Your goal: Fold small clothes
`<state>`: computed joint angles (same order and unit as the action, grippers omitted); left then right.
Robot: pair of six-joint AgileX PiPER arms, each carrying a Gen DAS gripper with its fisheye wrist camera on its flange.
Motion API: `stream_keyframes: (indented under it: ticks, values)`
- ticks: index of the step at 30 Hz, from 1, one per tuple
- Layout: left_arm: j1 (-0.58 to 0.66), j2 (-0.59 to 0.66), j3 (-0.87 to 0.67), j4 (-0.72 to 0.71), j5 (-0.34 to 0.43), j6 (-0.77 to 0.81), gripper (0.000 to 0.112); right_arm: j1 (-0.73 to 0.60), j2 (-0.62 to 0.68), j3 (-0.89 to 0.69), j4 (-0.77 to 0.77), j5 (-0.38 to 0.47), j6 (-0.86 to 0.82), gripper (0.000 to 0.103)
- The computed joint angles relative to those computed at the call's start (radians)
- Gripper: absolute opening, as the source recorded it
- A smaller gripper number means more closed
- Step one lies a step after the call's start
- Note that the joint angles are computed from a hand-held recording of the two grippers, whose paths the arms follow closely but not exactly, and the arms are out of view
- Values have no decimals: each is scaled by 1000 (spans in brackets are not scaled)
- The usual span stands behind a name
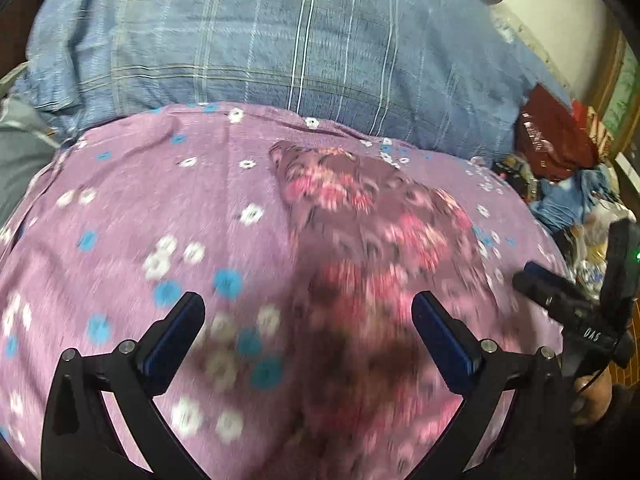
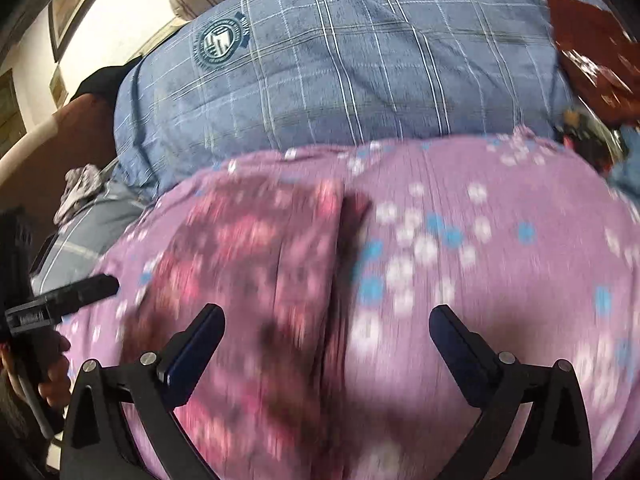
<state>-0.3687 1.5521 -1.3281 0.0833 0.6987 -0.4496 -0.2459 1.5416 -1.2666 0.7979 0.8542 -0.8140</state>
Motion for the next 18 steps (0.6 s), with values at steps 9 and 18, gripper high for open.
stream_keyframes:
  ticks: [9, 18]
  values:
    - [27, 419, -466, -86, 255, -21, 103, 135, 446, -556, -205, 171, 342, 38]
    - [21, 418, -459, -77, 237, -28, 103, 102, 502, -586, -110, 181, 243, 9]
